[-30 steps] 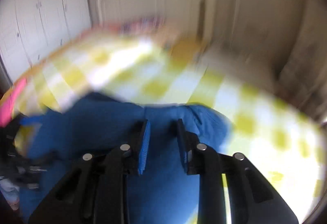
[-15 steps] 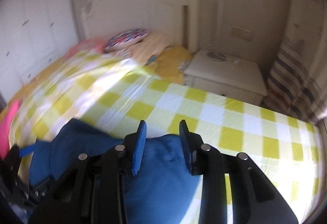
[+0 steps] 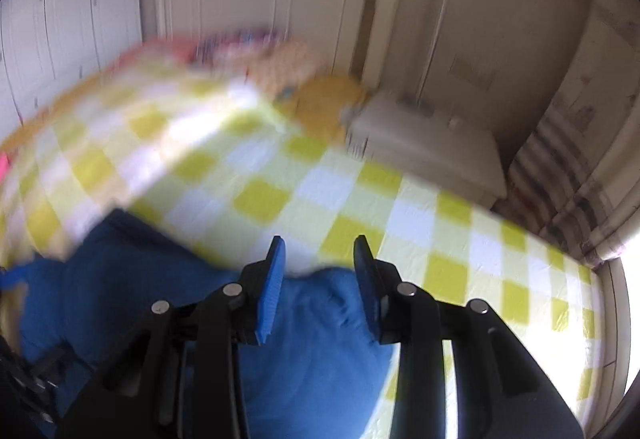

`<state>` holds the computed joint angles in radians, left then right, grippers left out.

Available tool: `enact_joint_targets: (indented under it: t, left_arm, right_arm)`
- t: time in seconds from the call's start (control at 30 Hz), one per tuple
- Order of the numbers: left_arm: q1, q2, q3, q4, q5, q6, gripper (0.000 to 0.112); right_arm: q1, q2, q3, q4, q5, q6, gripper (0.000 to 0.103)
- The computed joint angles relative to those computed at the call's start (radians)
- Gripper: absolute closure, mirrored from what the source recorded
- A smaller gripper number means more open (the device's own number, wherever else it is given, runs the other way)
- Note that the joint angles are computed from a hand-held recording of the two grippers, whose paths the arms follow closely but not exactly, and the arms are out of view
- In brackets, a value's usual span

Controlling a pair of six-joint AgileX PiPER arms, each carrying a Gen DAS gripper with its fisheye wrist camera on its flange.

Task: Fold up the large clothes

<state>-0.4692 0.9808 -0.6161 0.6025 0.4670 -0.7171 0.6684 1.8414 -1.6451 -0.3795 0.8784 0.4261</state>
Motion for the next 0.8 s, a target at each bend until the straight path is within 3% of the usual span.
enact_joint_targets:
  t: [0.07,0.17,0.33,0.4,0.47,0.53,0.6,0.7,0.8]
  left_arm:
    - [0.015,0.001,0.001,-0.024,-0.006,0.025,0.014]
    - [0.043,0.003,-0.001,-0.088,-0.023,0.093,0.014]
    - [0.052,0.007,-0.002,-0.100,-0.032,0.110,0.014]
    - [0.053,0.007,-0.002,-0.100,-0.032,0.111,0.014]
    - [0.049,0.008,-0.001,-0.070,-0.026,0.078,0.014]
    - [0.089,0.013,0.000,-0.163,-0.047,0.168,0.014]
    - [0.110,0.016,-0.004,-0.229,-0.056,0.237,0.014]
    - [0.074,0.008,-0.001,-0.142,-0.038,0.152,0.014]
    - [0.078,0.001,0.007,-0.147,-0.044,0.156,0.014]
  right_arm:
    - [0.023,0.070,-0.016,-0.010,0.033,-0.036,0.066]
    - [0.058,0.109,-0.158,-0.055,0.179,-0.055,0.066]
    - [0.149,0.002,-0.124,-0.083,0.045,-0.029,0.060]
    - [0.171,0.099,-0.243,0.020,0.144,-0.170,0.054]
    - [0.197,0.244,-0.377,0.003,0.278,-0.219,0.055]
    - [0.186,0.276,-0.427,0.026,0.299,-0.219,0.054]
    - [0.169,0.269,-0.418,0.046,0.277,-0.208,0.050]
    - [0.177,0.181,-0.254,-0.010,0.155,-0.123,0.044]
    - [0.185,-0.006,-0.030,-0.049,-0.009,-0.010,0.036]
